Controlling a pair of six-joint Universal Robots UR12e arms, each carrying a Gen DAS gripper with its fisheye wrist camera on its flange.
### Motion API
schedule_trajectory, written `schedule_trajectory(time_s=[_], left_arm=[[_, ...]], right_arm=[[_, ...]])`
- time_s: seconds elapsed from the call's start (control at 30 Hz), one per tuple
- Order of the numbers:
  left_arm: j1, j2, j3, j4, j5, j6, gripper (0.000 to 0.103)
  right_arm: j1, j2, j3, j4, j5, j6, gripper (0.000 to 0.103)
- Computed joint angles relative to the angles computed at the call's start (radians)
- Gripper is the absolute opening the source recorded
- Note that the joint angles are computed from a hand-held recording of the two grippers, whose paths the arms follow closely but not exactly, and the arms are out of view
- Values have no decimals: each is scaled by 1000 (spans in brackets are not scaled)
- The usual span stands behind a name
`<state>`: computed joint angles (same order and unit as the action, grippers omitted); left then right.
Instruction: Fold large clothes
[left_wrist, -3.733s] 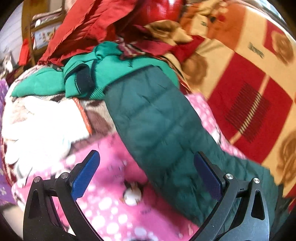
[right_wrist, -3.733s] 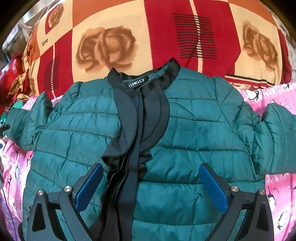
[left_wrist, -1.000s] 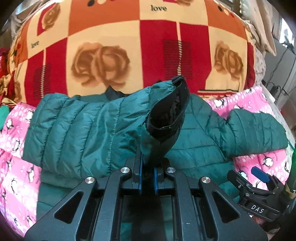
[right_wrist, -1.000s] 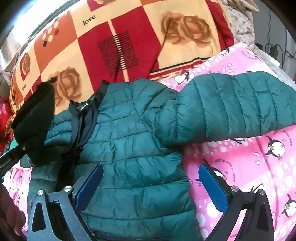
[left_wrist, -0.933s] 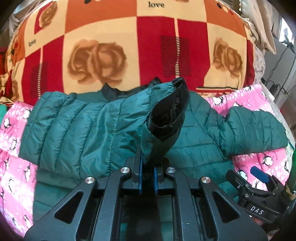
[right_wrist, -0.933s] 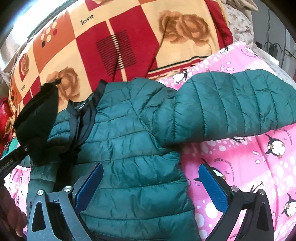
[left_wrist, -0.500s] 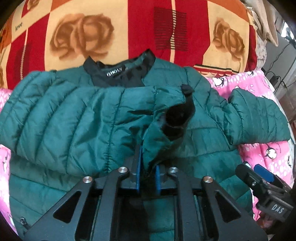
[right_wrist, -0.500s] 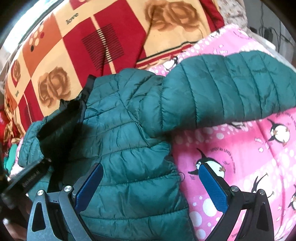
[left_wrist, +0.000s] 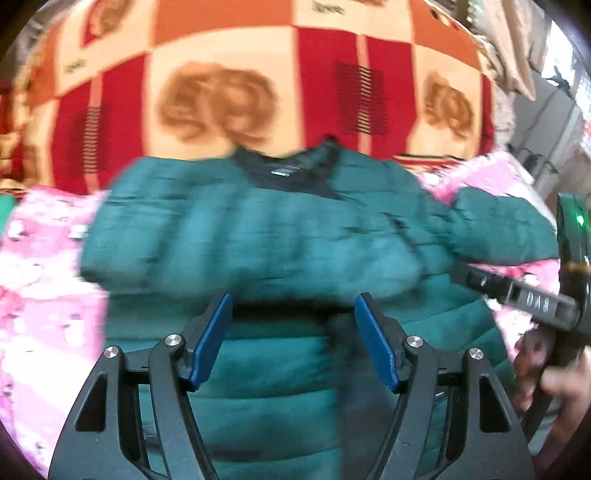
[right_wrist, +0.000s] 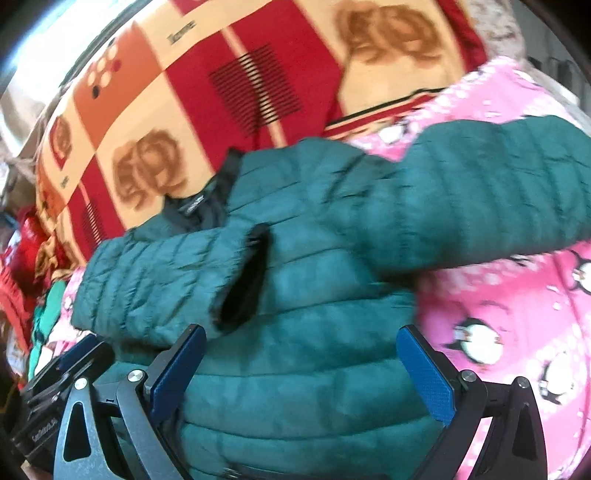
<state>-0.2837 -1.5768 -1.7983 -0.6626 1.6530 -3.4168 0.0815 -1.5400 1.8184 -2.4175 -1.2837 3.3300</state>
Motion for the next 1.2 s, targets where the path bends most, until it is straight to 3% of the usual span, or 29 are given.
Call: schedule_trajectory(time_s=[0.1,0.23,0.3,0.43,0.53,0.67,0.97,1.13,1.2], left_arm=[[29,39,-38,2,65,-12,69],[82,84,-87,-7,88,-60,69],[106,101,-106,-16,93,-95,69],[138,115,-126,-29,91,-139,69],[154,117,-132,-28,81,-172,69],[170,114,-130,-20,65,-200,69],[157,89,-110,-31,72,-192,69],[144,68,-94,-47,78,-189,69],[140,61,-85,-48,79,-190,69]], right_arm=[[31,38,-34,24,-8,-7,103],[67,92,-74,50,-32,-4,100],[79,110,-81,41,-42,-18,86],[90,119,-74,-26,-34,-54,41],[96,112,-74,-65,-60,-89,23],[88,99,-73,-144,-112,-119,21],[58,118,-96,-189,-225,-107,20],[71,164,-117,-167,-331,-140,20],[71,179,-124,-132,-337,-138,20]])
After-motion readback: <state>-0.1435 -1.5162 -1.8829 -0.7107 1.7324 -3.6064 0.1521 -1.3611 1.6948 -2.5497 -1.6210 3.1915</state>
